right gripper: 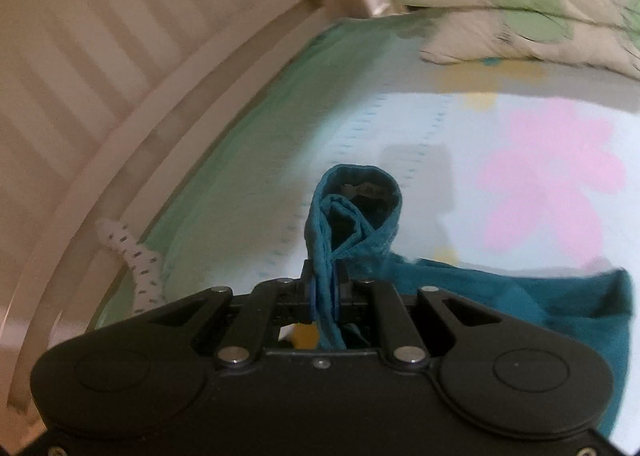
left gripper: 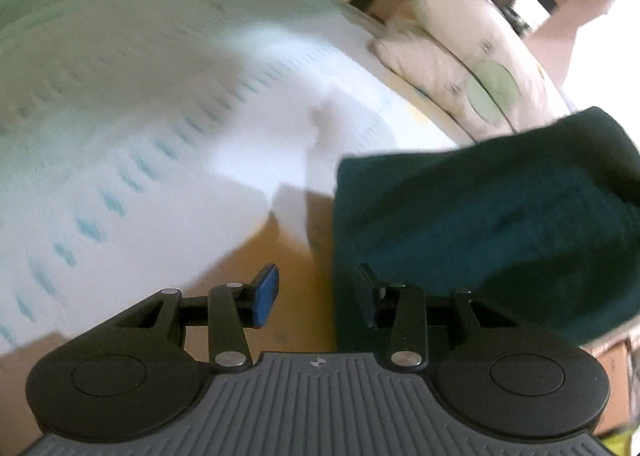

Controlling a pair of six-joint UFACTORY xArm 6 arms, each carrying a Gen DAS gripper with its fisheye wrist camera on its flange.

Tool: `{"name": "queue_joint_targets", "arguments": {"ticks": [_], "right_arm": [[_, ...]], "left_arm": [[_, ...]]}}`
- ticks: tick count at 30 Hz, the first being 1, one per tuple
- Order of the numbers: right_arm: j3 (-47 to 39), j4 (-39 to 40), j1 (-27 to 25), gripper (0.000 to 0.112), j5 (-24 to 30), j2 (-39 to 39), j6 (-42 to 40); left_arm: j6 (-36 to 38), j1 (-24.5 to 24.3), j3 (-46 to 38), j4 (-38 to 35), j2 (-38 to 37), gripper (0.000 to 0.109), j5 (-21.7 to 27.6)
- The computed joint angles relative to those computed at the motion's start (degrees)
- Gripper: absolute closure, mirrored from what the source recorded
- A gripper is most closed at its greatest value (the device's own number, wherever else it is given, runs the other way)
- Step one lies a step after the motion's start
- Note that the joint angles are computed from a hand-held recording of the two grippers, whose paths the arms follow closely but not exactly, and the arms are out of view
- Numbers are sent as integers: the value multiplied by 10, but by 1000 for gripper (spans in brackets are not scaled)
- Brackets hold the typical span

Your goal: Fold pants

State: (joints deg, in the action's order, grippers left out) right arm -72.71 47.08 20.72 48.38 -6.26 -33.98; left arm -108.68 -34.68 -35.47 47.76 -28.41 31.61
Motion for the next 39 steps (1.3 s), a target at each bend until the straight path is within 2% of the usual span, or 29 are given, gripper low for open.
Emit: {"name": "queue_joint_targets", "arguments": {"ticks": [3,6,10,12,13,15,17,18,20,21,22,24,28,29,31,34,37,39], "right_arm": [[-6,-4,51,97,-10,7,6],[-18,-6,104,97,-15,31,22],[-49,-5,178,97,-33,94,49],[-74,-9,214,95,-49,138,73],[-82,1,227,90,-56,155,71],[-95,57,245,90,-63,184,28],[-96,95,248,89,-58,188,9],[-95,105,244,89,-50,184,5],[-79,114,229,89,-40,163,-23],[-64,107,219,85,-50,145,-42],[-51,91,209,80,-67,132,-49],[-19,27,175,76,-100,105,-31],[2,-75,76,76,-98,98,28],[1,-95,46,76,-95,104,42],[-5,-130,-1,76,-93,117,60],[-30,-175,-51,76,-81,146,63],[-54,-190,-80,76,-71,172,42],[-65,-175,-89,76,-59,182,13]], "left_arm": [[4,18,8,-8,-19,68,3],[7,15,32,-18,-77,68,54],[-41,-15,84,-27,-194,68,162],[-61,-42,102,-30,-251,68,234],[-75,-57,107,-29,-272,68,267],[-97,-86,111,-27,-300,68,324],[-111,-111,109,-26,-305,68,361],[-114,-113,107,-25,-304,68,358],[-122,-112,104,-19,-297,68,341],[-121,-109,100,-15,-286,68,327],[-114,-98,96,-11,-272,68,304],[-92,-80,81,-5,-234,68,251],[-18,-20,36,-18,-115,68,68],[12,-10,16,-30,-71,68,22],[68,-7,-22,-58,0,68,-39],[176,-10,-88,-124,118,68,-132],[280,-19,-132,-216,204,68,-189],[344,-31,-162,-279,252,68,-192]]}}
